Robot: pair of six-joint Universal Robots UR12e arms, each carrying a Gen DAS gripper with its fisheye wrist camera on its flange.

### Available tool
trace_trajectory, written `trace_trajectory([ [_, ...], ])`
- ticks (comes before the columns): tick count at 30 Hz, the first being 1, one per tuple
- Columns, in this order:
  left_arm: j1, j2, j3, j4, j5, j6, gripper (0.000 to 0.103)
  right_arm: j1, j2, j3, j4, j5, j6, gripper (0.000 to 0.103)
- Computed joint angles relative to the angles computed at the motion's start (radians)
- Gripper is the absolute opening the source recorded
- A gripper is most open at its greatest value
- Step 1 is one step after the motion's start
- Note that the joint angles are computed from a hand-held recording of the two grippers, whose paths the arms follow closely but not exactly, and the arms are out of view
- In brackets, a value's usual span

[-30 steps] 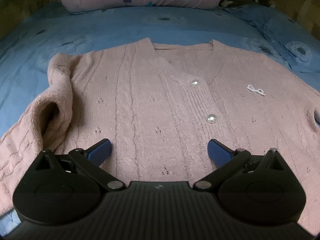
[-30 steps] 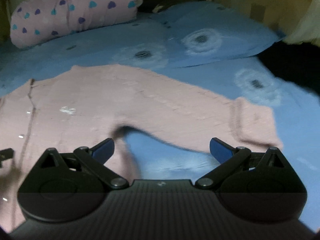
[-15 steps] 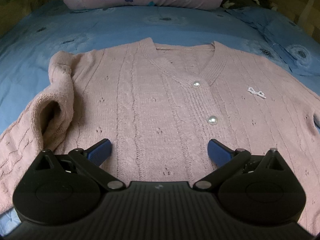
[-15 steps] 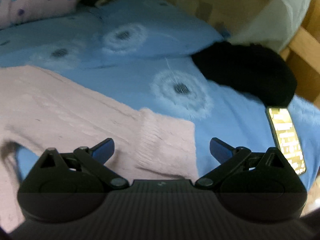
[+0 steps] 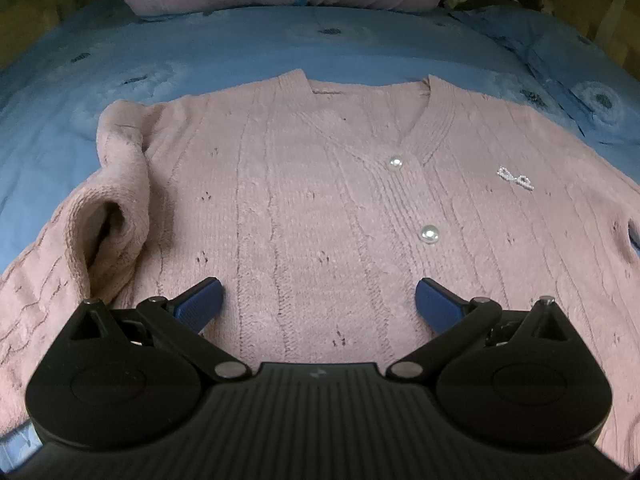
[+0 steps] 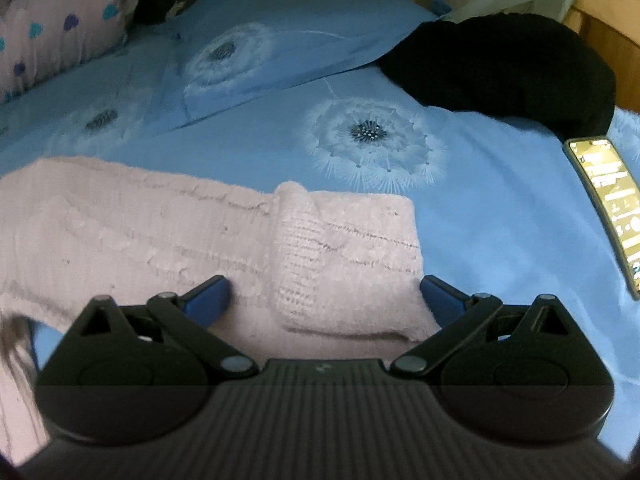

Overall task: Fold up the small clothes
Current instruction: 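Move the right gripper to the sleeve cuff and close on it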

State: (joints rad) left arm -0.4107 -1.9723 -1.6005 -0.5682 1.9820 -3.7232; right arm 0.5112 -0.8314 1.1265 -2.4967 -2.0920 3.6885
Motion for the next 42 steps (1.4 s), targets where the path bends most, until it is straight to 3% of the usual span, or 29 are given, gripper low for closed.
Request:
trace_trajectory([
  [7,0.004,0.006,-0.002,-0.011,-0.014,0.019,0.103,-0.003,0.010,0.010,-0.080,0.015,-0.013,0.103],
  [20,0.004,0.012,-0.006,-0.016,-0.024,0.020,0.103,0.001,0.020,0.000,-0.087,0.007,-0.026,0.100],
  [25,0.007,0.015,-0.009,-0.009,-0.037,0.010,0.103,0.009,0.019,0.002,-0.112,-0.008,-0.042,0.070],
  [31,0.014,0.020,-0.014,0.011,-0.068,-0.002,0.103,-0.002,-0.004,0.028,-0.134,0.031,0.050,0.038],
  [34,0.018,0.025,-0.019,0.012,-0.078,-0.012,0.103,-0.007,-0.020,0.044,-0.156,0.057,0.079,0.029],
  [37,0.021,0.031,-0.026,0.014,-0.083,-0.018,0.103,-0.009,-0.028,0.045,-0.157,0.066,0.103,0.028],
  [42,0.018,0.038,-0.034,0.018,-0.059,-0.021,0.103,0.001,-0.027,0.022,-0.160,0.077,0.057,0.028],
])
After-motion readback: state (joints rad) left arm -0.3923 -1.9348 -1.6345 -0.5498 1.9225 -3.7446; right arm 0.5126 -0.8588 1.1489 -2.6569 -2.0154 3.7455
